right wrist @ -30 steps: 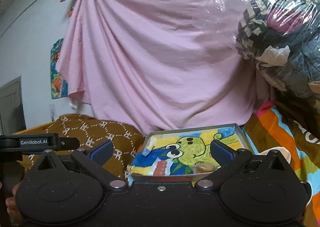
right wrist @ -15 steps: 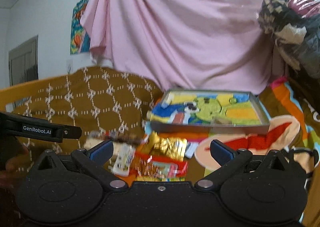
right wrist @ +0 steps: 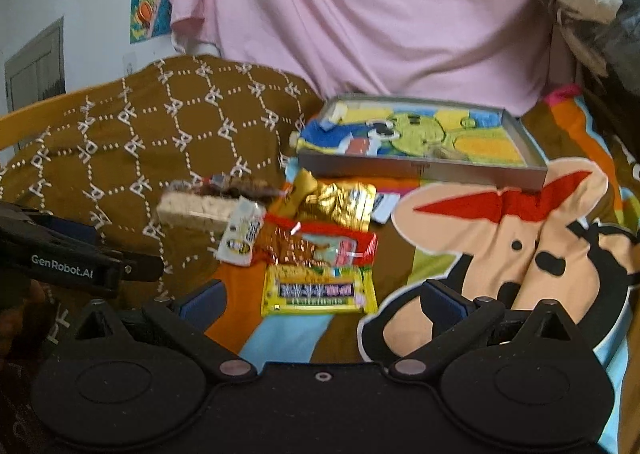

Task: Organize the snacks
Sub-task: 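Reach the right tool to the yellow snack-bar packet and grasp it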

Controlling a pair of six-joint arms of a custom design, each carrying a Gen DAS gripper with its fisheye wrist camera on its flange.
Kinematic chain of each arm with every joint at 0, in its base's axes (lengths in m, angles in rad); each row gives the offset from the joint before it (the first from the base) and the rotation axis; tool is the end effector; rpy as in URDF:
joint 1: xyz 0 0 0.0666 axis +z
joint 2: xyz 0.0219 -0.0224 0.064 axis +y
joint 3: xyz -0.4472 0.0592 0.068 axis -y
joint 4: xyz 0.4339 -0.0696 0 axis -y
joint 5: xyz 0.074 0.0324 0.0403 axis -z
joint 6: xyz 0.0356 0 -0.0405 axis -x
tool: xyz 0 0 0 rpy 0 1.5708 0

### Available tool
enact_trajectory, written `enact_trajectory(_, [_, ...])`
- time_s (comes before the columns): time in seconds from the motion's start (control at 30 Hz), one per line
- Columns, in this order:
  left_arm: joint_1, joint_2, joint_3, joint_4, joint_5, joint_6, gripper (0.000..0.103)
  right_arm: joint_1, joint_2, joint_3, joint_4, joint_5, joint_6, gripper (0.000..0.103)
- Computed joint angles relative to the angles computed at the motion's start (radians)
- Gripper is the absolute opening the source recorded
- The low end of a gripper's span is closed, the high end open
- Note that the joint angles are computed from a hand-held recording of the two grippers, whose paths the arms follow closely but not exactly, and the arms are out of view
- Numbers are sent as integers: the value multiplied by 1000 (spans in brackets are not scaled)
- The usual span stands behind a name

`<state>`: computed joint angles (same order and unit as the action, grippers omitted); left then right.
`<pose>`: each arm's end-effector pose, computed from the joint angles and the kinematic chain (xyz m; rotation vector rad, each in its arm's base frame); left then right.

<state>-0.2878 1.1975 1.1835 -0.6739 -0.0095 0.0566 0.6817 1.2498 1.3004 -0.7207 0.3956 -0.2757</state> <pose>0.4224 -0.1251 0.4960 0.2561 2.2499 -0.1728 0.3679 0.2803 0.5318 -0.2318 2.1704 0.0974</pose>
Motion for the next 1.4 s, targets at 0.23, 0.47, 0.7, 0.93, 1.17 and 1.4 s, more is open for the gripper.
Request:
enact_trajectory(0.23, [0,19,11,-31,8,-9,103,-10,18,5,-35,-15,-21,102])
enact_trajectory(0.47, [16,48,28,-34,59,5,103,-29,40,15,-63,-34,-24,102])
enact_trajectory(0.7, [10,115,77,-23,71,-9,103,-65,71,18,-62,-54,-10,102])
enact_trajectory(0.93, [11,199,134,-12,123,28,103,-95,77,8,-62,-98,-14,102])
enact_trajectory(1.17, [40,276,185,-9,231,58,103,-146,98,28,-56,-256,124,102])
enact_trajectory(1.4, [82,309,215,-43,338,107,103,-204,213,137,-109,-424,417,101])
